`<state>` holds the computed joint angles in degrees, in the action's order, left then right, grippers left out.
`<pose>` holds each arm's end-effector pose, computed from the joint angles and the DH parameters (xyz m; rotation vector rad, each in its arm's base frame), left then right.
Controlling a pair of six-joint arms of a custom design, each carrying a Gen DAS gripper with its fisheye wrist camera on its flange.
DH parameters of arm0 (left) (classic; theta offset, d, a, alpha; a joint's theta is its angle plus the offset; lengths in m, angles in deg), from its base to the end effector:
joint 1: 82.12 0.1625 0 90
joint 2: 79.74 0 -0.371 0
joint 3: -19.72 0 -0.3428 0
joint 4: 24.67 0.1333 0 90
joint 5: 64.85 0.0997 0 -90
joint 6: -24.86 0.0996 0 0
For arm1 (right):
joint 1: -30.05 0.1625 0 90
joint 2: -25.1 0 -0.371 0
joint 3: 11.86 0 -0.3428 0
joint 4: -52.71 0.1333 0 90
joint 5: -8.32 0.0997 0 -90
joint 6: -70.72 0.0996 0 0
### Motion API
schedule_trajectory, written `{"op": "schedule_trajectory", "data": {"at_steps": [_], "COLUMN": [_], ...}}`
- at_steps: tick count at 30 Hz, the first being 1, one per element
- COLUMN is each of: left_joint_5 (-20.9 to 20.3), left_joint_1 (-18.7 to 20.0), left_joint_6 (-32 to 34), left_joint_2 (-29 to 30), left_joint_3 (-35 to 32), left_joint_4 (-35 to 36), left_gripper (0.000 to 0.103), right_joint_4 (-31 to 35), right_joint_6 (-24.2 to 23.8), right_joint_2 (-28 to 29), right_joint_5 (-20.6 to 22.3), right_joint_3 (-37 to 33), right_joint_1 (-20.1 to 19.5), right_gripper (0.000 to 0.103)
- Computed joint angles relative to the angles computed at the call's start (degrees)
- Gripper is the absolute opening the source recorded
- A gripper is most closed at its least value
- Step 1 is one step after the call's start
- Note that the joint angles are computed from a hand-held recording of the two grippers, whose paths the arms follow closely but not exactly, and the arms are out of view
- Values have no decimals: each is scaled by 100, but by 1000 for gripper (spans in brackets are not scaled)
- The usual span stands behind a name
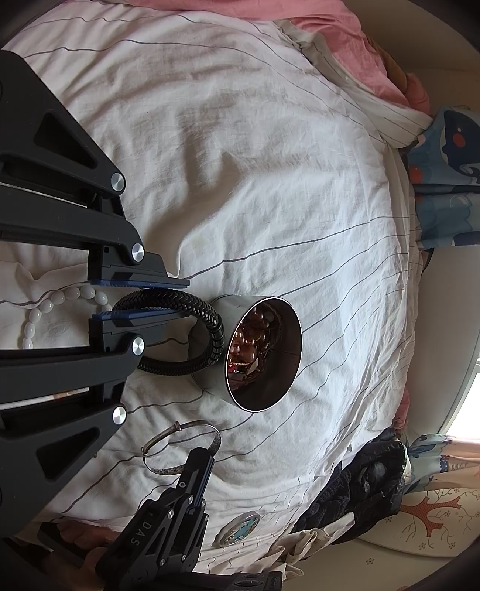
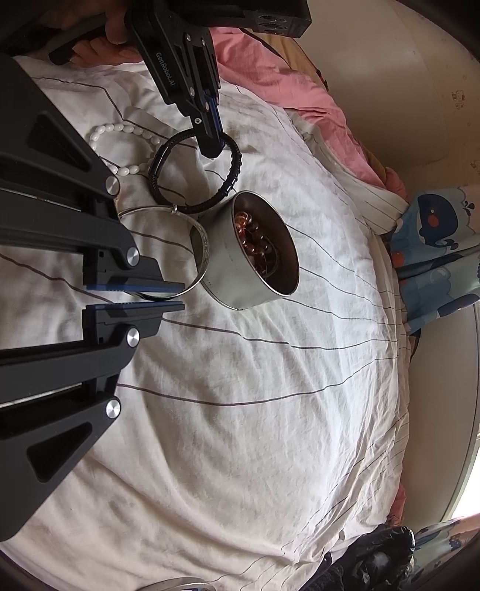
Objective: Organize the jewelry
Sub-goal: 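Lift both held bracelets off the sheet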
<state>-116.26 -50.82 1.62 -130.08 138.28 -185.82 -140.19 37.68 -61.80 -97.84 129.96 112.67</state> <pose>-0.2980 -0.4099 0.0571 0.7669 2.4749 -0.6448 0.0591 -0.3655 0.2625 0.3932 -2.4239 0.9033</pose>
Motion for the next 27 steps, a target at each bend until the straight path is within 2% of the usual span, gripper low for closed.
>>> {"op": "schedule_trajectory", "data": {"at_steps": [19, 27], "left_joint_5": [-34, -56], "left_joint_1": [22, 34], "left_joint_6": [-10, -118], "left_joint_2": [5, -19], "left_joint_3": [44, 67], "left_joint_4": [-90, -180], "left_gripper": [9, 9], "right_joint_4": [-89, -361], "right_joint_6": [-21, -148], "right_joint_2": [42, 87], "right_joint_5": [-6, 18], "right_joint_3": [8, 34], "right_joint_1": [20, 91], "right_gripper": [5, 5]}}
